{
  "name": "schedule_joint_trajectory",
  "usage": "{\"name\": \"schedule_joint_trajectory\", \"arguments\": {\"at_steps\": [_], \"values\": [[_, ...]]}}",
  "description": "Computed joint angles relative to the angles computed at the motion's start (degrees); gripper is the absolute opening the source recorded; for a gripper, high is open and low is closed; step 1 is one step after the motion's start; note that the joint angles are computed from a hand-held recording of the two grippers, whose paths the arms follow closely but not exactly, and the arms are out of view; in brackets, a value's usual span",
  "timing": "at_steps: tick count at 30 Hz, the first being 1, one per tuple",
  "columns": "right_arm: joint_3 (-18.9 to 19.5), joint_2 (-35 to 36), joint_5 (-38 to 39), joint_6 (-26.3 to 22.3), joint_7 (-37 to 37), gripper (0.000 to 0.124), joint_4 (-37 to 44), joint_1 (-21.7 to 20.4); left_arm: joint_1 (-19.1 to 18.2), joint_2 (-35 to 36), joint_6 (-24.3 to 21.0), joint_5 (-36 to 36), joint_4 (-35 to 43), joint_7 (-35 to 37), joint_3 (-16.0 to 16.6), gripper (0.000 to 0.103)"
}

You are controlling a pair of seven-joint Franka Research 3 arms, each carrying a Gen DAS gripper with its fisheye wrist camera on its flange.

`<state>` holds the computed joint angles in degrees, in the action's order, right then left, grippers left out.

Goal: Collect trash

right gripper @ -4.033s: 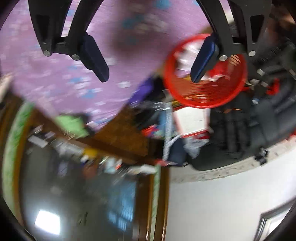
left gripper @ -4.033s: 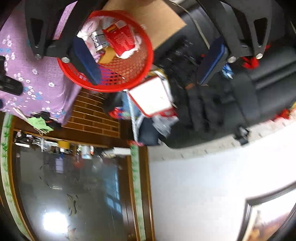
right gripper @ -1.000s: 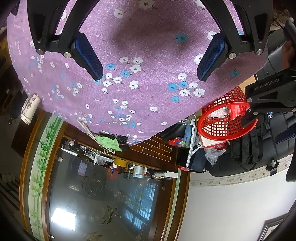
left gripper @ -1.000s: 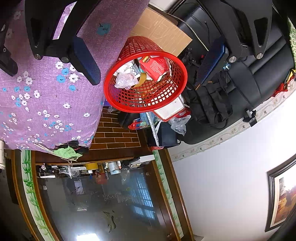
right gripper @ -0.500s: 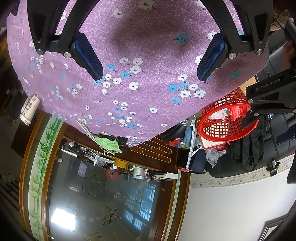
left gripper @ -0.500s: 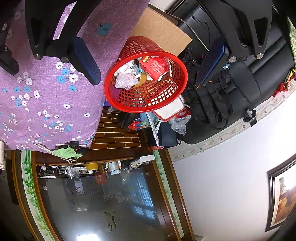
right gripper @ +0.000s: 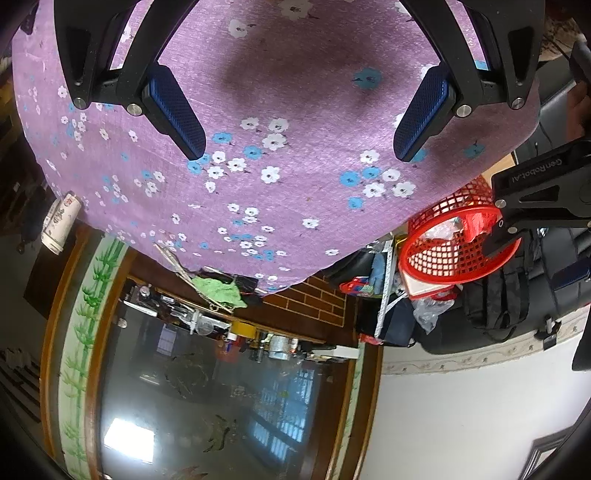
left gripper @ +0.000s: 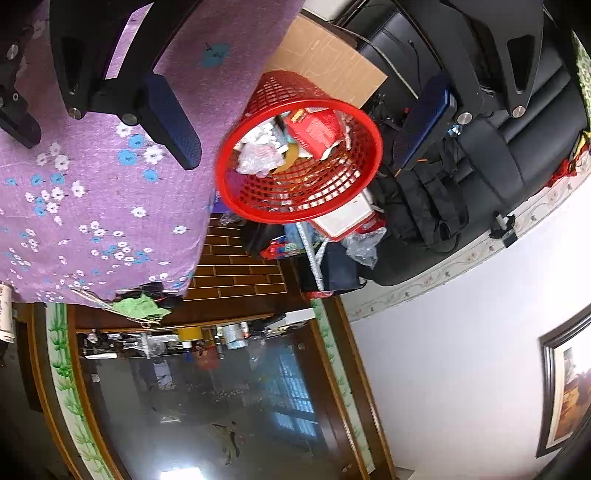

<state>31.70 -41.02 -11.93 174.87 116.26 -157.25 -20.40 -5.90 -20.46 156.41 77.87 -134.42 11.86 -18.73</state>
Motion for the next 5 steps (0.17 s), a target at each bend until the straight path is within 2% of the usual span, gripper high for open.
{"name": "schedule_joint_trajectory", "arguments": {"at_steps": [3, 5], "values": [[-4.33, 0.34, 1.83, -0.86, -0.47, 0.103, -0.71, 2.06, -1.21, 0.75, 3.76, -3.29, 1.15, 3.68, 0.90, 0.103], [-5.78, -0.17, 2.66, -2.58, 0.45, 0.103, -0.79, 1.08, -1.83, 1.81, 4.64, -4.35, 2.45, 5.93, -0.15, 0.103]]}}
